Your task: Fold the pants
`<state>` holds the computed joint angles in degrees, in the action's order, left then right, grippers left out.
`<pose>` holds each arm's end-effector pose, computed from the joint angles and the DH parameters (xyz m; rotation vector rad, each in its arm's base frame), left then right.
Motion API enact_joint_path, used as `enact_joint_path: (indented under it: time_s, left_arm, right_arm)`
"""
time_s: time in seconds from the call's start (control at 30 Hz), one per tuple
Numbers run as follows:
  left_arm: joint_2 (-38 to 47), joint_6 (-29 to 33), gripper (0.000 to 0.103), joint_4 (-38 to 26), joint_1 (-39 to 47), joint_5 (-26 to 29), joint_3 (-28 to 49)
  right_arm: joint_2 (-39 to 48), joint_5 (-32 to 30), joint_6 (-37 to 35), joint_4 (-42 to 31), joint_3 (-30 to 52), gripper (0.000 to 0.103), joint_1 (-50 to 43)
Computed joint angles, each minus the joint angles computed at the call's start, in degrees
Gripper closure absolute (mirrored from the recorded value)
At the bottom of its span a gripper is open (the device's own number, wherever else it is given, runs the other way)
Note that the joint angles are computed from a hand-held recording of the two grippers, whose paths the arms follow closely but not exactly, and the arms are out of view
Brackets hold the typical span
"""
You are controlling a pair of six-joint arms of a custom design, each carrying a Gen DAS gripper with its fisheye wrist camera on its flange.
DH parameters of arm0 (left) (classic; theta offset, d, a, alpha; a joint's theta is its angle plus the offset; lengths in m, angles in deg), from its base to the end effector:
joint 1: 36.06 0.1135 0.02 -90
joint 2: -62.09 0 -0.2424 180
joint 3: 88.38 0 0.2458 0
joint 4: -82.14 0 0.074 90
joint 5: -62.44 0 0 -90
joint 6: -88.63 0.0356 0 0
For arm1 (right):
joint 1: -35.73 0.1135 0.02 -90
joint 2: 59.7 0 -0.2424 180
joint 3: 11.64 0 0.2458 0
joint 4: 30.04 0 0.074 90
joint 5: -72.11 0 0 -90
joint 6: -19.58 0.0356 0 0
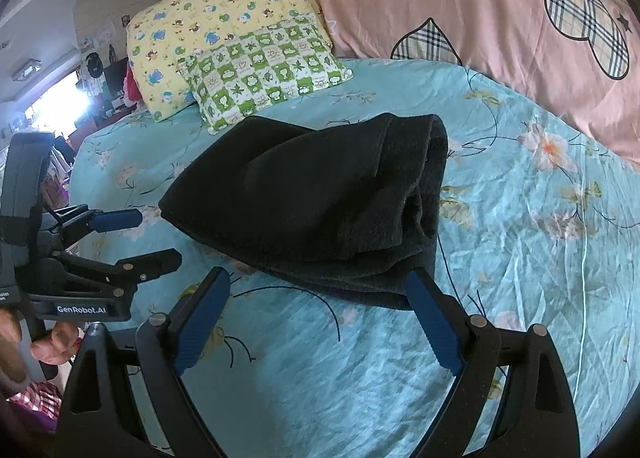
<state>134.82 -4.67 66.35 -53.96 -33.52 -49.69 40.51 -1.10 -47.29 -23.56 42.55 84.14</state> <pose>0.2127 -0.0648 0.1238 0.2633 2.4202 -0.0392 0.2181 0.2303 0.1064 -0.3387 2.2235 0.3493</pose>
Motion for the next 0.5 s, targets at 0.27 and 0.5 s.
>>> enact_joint_path:
  time_s: [0.27,0.5]
  left_arm:
    - [1.4,-0.2,0.017,0.1,0.1,0.6,0.9]
    - [2.4,0.1,0.017,0.3,0.0,1.0,1.6]
  right_arm:
    - [0.1,-0.5,0.0,0.4,0.1,0.013,-0.5]
    - [0.0,-0.7,0.4,0.6,-0.1,0.013,-0.6]
